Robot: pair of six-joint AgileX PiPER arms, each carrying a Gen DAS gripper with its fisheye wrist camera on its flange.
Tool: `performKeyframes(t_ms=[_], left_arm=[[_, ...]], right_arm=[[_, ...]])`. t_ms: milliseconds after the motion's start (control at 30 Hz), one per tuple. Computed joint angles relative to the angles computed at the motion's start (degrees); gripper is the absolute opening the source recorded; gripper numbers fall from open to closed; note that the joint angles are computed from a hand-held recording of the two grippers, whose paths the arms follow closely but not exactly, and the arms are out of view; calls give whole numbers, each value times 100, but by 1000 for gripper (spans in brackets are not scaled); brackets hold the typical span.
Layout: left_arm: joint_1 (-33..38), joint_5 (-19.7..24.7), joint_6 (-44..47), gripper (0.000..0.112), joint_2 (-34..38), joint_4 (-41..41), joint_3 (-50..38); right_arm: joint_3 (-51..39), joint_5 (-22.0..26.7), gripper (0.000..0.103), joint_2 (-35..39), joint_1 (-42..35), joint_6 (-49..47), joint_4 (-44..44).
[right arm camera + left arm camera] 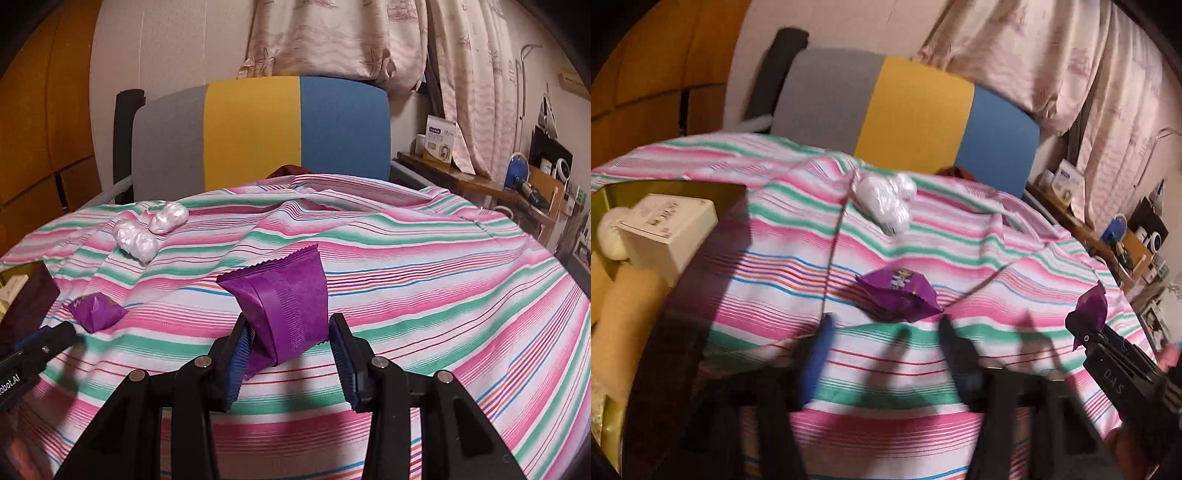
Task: Organize objects
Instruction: 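Grasp the small purple cartoon sachet with the left gripper, then carry both purple sachets over the gold tin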
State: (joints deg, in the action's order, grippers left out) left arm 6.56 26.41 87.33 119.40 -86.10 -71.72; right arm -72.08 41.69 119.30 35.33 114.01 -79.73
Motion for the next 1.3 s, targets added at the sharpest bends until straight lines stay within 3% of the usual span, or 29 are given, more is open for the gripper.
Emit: performKeyframes(t_ms=[100, 200, 300, 367, 433, 533, 633, 800, 967, 1300], left_arm=[[-43, 73, -215, 76, 73, 55, -206], [-199, 20, -875, 97, 302, 582, -741], [-383, 0, -2049, 97, 725, 1831, -1533], [-435, 214, -2879, 86, 1072, 2716, -2103], [-397, 407, -3076, 79, 1244, 2915, -2343], [-322, 602, -2704, 55, 1250, 2676, -2296], [-251, 614, -2625, 46, 1206, 2517, -2186], [-122, 635, -2148, 43, 1022, 2072, -1802], [67, 573, -1303, 42, 676, 1128, -1135], [631, 1339, 627, 42, -258, 172, 535]], right_arm=[[-160, 72, 43, 121, 30, -269, 161], [-197, 92, 43, 171, 53, -293, 168], [-108, 33, 43, 149, 26, -94, 59], [-49, -21, 43, 121, 1, 38, -1], [40, -101, 43, 78, -43, 207, -81], [37, -214, 43, 82, -116, 206, -6], [35, -261, 43, 92, -157, 182, 74], [72, -167, 43, 79, -109, 284, -18], [27, -24, 43, 114, -31, 253, -55], [-55, 191, 43, 151, 82, 101, -39]])
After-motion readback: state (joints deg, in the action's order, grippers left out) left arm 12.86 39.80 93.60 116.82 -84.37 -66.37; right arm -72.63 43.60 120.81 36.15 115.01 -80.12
